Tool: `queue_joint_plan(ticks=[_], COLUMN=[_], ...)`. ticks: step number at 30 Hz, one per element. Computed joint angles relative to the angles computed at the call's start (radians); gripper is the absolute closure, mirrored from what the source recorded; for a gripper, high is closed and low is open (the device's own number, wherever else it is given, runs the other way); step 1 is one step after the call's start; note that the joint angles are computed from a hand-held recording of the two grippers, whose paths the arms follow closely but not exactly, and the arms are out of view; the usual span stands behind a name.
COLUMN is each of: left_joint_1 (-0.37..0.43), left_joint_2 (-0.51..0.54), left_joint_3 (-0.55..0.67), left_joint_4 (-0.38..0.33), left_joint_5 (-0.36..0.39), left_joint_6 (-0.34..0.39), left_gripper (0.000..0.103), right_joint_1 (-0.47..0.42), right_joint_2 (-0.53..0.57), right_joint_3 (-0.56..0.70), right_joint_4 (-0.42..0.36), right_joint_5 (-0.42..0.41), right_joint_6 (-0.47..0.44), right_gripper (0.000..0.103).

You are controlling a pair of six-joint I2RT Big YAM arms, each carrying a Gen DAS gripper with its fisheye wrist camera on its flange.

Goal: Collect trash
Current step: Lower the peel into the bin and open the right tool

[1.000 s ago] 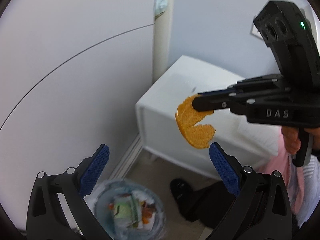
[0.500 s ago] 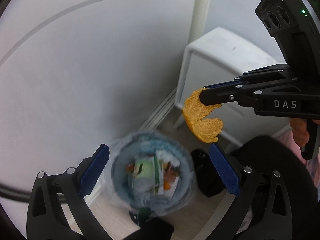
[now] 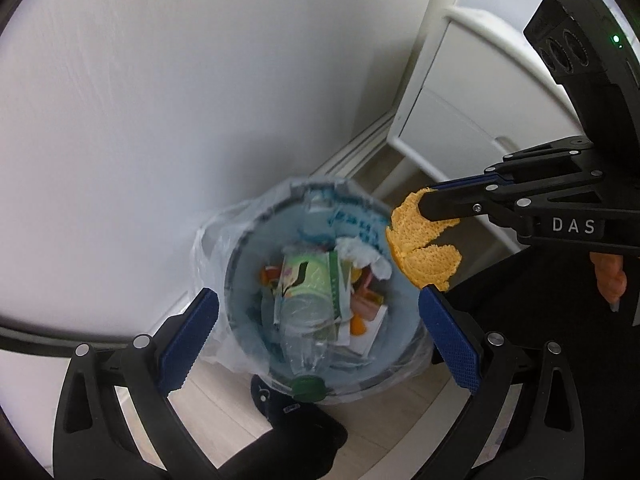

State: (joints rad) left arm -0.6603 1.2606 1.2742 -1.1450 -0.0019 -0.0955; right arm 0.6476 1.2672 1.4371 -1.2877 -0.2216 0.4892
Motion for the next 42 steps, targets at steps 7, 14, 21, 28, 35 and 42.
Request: queue_joint_plan(ticks=[7,14,21,28,35,42], left_joint_1=[-0.006,-0.025,-0.008,-0.004,0.000,0.006], left_joint_2=[0.020,0.037,0.031,0.032,0.029,0.017], left_joint_3=[-0.093,-0.163,-0.219,-0.242,-0.241,-0.240], left_joint_4=[0.028,0.079,0.115,0.106,0.110,0.117], left_joint_5=[0.049,0.102,0.149,0.136,0.128,0.122], left_joint_6=[-0.004,-0.070,-0.136,-0.117,-0.118,-0.112], left_gripper=[0.006,0.006,0.006,0.006,0.006,0.006], right_joint_1=[0.005,0.029,0.037,0.058,0.062,0.051], right_joint_2=[0.063,0.116,0.137,0.145,0.141,0.108], right_joint_3=[-0.082,-0.134,-0.161,-0.164,-0.166,-0.155], right_joint_4=[0.060,0.086,0.088,0.087,0.092,0.091], right_joint_5=[-0.012,-0.013,-0.001,0.038,0.092,0.112], right_joint_6=[0.037,0.037,0.016,-0.010,-0.014,0.000], right_gripper=[0.095,0.095,0.096,0.096,0.052,0.049])
